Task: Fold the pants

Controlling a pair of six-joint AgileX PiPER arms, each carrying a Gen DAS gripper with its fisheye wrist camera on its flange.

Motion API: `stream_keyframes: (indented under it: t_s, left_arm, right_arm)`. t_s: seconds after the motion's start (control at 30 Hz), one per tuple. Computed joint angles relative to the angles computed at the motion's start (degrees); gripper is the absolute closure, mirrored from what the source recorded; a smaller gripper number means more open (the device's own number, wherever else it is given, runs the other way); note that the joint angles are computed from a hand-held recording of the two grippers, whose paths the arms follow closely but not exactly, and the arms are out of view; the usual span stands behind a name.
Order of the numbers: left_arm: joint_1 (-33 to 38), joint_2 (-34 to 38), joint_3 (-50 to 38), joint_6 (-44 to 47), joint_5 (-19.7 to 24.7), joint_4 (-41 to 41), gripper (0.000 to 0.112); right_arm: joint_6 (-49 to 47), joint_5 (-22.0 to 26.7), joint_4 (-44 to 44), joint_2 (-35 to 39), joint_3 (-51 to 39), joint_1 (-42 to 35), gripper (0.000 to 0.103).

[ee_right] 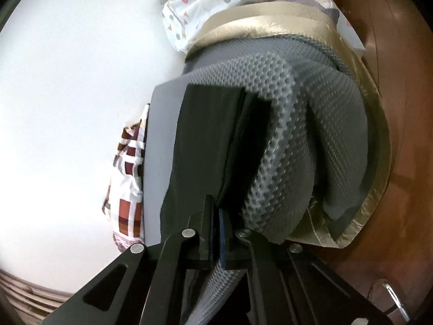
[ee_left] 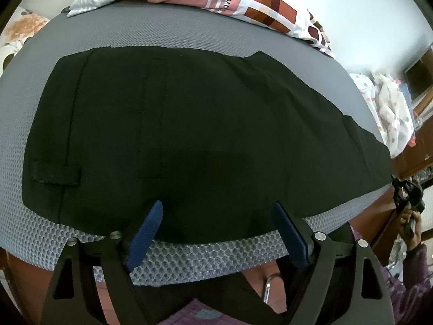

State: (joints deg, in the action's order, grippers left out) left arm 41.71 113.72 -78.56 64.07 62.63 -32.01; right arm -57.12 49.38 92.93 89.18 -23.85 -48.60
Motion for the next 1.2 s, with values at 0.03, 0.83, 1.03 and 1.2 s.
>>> stream_keyframes:
  t_s: [0.03, 0.83, 1.03, 1.2]
  left_arm:
    - [-0.03, 0.03, -0.06, 0.02, 0.00, 0.02, 0.028]
    - [1.66, -2.81, -0.08, 7.19, 2.62, -8.35, 0.028]
    - [-6.07, -1.65, -0.89, 6.58, -1.33, -7.29, 0.028]
    - [-7.91, 5.77, -10.88, -2.16, -2.29, -3.74, 0.028]
  right_arm:
    - [-0.70, 0.36, 0.51, 0.60, 0.07, -0.46, 0.100]
    - [13.40, -10.13, -14.33, -8.42, -4.54, 0.26, 0.054]
    - [14.70, -8.94, -13.57, -8.74, -4.63, 0.39, 0.054]
    - [18.98, -10.28, -17.50, -12.31, -8.88, 11.06, 0.054]
